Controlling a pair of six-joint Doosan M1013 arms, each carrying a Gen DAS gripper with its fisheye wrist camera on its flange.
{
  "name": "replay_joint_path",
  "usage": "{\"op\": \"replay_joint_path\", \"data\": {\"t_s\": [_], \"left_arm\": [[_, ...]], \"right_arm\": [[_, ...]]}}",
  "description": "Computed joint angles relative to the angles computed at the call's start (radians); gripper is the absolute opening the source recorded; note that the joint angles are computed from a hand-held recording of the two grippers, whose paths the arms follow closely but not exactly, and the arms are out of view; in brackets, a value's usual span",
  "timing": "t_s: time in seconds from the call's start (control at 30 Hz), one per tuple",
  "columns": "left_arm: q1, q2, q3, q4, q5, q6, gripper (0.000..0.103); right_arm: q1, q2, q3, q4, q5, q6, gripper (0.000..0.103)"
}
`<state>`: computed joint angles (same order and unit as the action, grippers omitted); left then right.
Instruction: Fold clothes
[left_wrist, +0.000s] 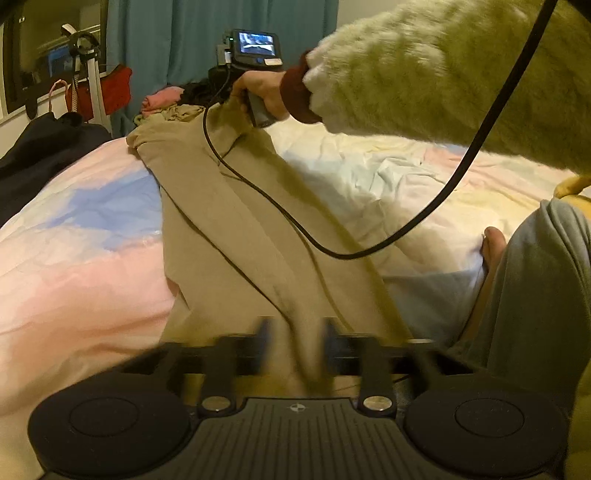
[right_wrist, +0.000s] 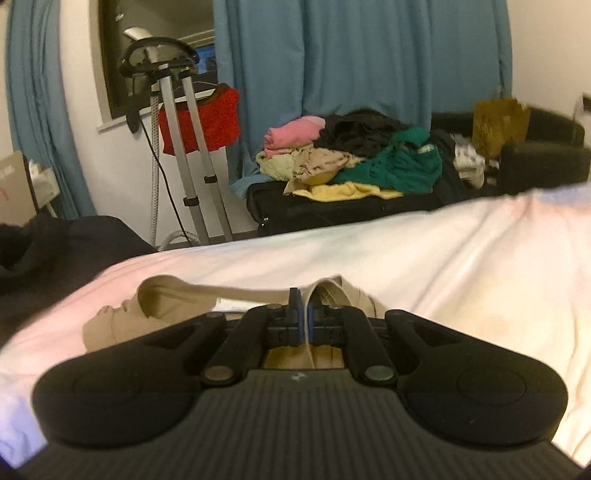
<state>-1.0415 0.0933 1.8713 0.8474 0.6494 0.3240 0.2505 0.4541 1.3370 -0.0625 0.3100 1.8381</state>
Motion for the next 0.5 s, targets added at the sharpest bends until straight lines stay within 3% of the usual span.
{"op": "replay_joint_path", "data": {"t_s": [0.03,0.1,0.17,0.23,0.37,0.5], "left_arm": [[0.005,-0.003,0.003,0.007,-0.008,-0.018,0.072],[0.019,-0.016,0.017,0.033,-0.041,-0.077,0.08],[0.032,-0.028,0.03,0.062,-0.072,-0.144,0.082],[0.046,-0.04,0.038,0.076,-0.082,-0.217,0.082],[0.079,-0.064,0.05,0.07,-0.086,-0.384,0.084],[0.099,-0.063,0.031,-0.011,-0.03,-0.45,0.084]], "right_arm": [[-0.004,-0.006,0.003,0.045,0.008,-0.025,0.01],[-0.013,-0.038,0.038,0.157,0.022,-0.112,0.03],[-0.024,-0.082,0.087,0.313,0.04,-0.271,0.075],[-0.027,-0.148,0.167,0.394,0.021,-0.381,0.088],[-0.033,-0.29,0.317,0.472,0.088,-0.437,0.088],[-0.08,-0.436,0.498,0.739,0.19,-0.55,0.088]]}}
